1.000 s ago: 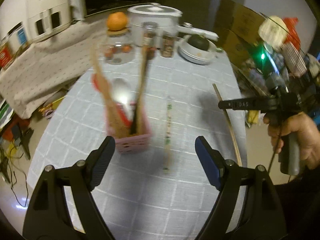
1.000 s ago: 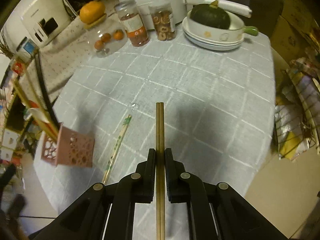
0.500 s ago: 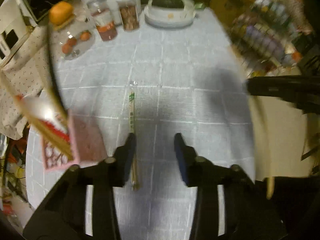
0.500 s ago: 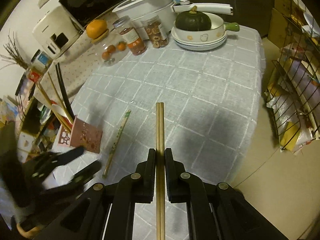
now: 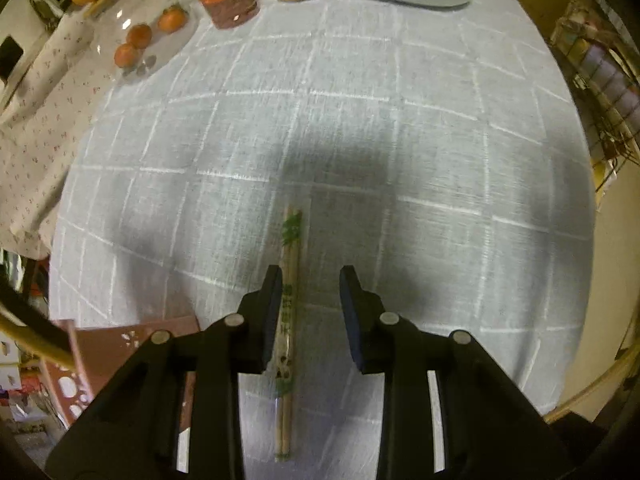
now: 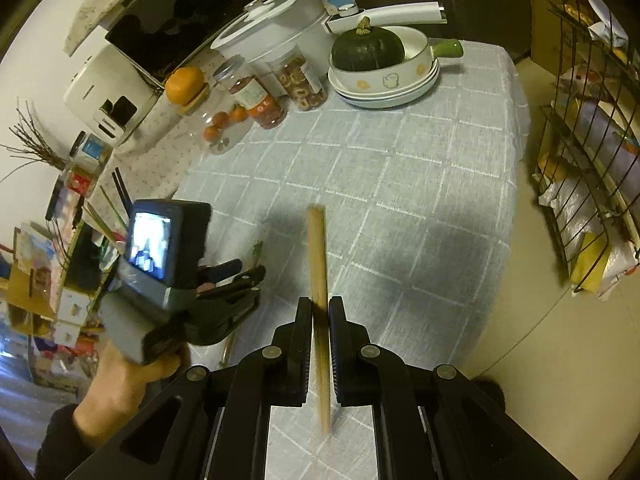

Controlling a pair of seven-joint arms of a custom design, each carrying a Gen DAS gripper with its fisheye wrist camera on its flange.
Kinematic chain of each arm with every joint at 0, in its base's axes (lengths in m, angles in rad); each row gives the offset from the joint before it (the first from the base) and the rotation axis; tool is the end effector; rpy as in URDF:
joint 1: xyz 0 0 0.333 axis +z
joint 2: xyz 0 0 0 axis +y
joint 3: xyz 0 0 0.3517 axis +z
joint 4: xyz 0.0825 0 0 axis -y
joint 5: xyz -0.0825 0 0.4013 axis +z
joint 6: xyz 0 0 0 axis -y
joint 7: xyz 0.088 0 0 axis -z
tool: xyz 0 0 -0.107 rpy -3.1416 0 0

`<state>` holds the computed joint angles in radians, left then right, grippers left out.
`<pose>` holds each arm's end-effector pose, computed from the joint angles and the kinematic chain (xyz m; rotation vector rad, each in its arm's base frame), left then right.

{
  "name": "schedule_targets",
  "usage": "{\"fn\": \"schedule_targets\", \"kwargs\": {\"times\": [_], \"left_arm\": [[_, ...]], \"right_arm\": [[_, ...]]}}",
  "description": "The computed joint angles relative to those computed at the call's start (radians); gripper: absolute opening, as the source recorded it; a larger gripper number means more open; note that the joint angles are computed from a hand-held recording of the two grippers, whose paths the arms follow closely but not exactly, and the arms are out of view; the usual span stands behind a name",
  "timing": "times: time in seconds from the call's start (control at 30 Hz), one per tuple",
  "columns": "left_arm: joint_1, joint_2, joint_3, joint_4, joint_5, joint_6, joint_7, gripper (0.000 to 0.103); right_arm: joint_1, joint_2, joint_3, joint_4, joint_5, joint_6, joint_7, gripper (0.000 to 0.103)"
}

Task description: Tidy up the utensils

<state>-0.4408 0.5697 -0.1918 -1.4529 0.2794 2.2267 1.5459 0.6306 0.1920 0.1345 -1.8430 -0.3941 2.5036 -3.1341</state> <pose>0.6383 -0.4202 0.4030 -1.2114 2.6515 -0.1938 0.4857 0.4618 0.5015 -1.2603 2.2774 -0.1116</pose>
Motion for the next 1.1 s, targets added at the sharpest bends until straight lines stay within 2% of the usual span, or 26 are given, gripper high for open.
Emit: {"fn": "schedule_targets", "kwargs": {"times": [0.07, 0.2, 0.33, 0.47, 0.53, 0.57, 0.67, 0.8, 0.93, 1.1], "left_arm": [[0.010, 0.017, -0.008, 0.020, -0.025, -0.021, 0.013, 0.032], [0.017, 0.020, -0.006, 0.017, -0.034, -0.001, 0.015, 0.033], [0.017, 0.036, 0.001, 0.044, -0.045, -0.025, 0.003, 0.033], [0.020, 0.038, -0.004, 0.044, -0.047, -0.023, 0.019, 0.032], [0.050, 0.046, -0.031, 0.048, -0.107, -0.020, 0.052, 0.018], [0.052, 0.050, -0.030, 0.055, -0.117, -0.021, 0.056, 0.017], [0.046, 0.035, -0.025, 0.023, -0.110, 0.015, 0.074, 0.012], [0.022, -0.002, -0.013, -0.042, -0.070, 0.068, 0.058, 0.011], [0.049, -0.069, -0.048, -0.139, -0.109, 0.142, 0.100, 0.011], [0.117, -0.193, -0.104, -0.279, -0.228, 0.228, 0.244, 0.011]], "right_arm": [[0.000, -0.005, 0.000, -0.004, -0.005, -0.002, -0.002, 0.008], [-0.007, -0.007, 0.003, -0.014, 0.007, 0.003, -0.020, 0.007], [-0.020, -0.009, 0.003, -0.036, 0.043, 0.011, -0.041, 0.007], [-0.054, -0.010, 0.011, -0.093, 0.159, 0.059, -0.077, 0.010], [-0.063, -0.007, 0.014, -0.105, 0.203, 0.059, -0.103, 0.018], [-0.064, -0.003, 0.012, -0.108, 0.214, 0.053, -0.109, 0.024], [-0.064, 0.002, 0.007, -0.115, 0.230, 0.049, -0.103, 0.034], [-0.066, 0.003, 0.002, -0.127, 0.243, 0.048, -0.093, 0.037], [-0.069, 0.022, -0.002, -0.114, 0.249, 0.042, -0.092, 0.037], [-0.067, 0.080, -0.011, -0.050, 0.255, -0.004, -0.105, 0.037]]}}
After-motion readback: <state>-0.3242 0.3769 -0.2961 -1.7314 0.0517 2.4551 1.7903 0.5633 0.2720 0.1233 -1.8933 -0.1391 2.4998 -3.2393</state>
